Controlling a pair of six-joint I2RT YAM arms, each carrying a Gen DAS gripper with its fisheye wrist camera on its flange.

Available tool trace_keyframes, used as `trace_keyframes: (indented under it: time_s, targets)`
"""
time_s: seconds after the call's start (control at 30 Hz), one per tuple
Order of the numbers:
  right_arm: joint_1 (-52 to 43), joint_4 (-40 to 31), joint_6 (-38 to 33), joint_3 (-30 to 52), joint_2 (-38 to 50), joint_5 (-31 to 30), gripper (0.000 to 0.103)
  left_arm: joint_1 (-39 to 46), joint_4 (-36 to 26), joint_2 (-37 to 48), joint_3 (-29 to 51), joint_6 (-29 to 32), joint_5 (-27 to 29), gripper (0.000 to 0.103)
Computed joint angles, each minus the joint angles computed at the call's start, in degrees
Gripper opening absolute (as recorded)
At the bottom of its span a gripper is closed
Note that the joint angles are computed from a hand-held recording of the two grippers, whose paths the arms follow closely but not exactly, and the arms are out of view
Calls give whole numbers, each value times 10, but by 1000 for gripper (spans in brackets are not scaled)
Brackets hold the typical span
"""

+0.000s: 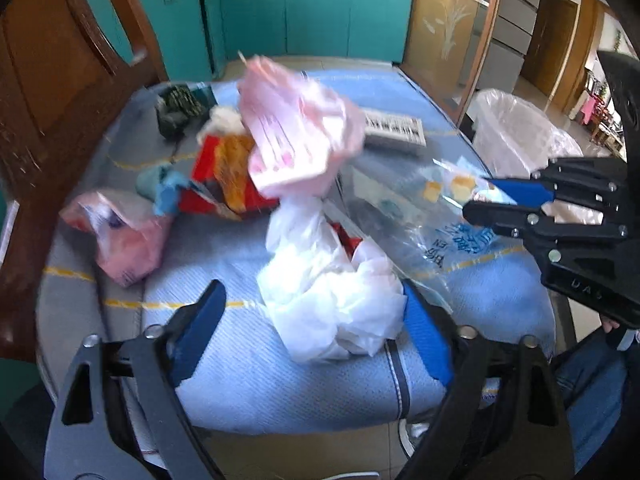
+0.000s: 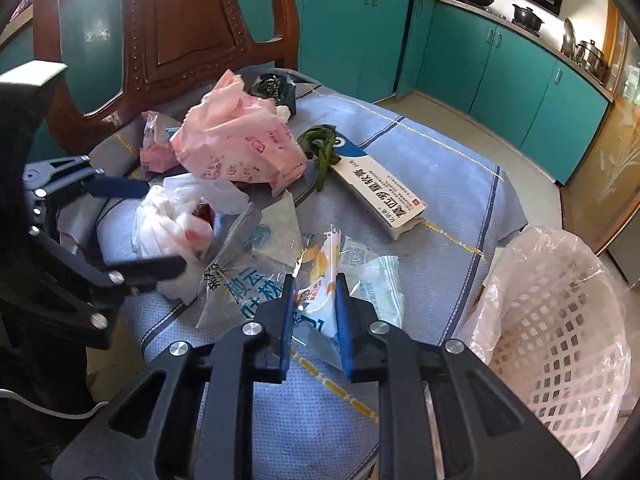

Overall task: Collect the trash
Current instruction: 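Grasp the white plastic bag with the left gripper while the right gripper holds the snack bag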

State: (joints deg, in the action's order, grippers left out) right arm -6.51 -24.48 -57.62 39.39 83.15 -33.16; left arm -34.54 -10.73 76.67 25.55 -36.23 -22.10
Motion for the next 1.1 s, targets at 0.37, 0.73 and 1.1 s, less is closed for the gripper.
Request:
trace_keyframes:
  time_s: [0.37,0.73,1.1]
  targets:
    - [35,56,-2,-39,-3,46,75,12,-28,-61,-36,6,-11,45]
    - [43,15,-3,-18,25,30,46,19,-43,-91,-50,-2,-5,56]
    - [27,13,7,-26,-13,9,18,13,-39,-98,-48,1,-17,37]
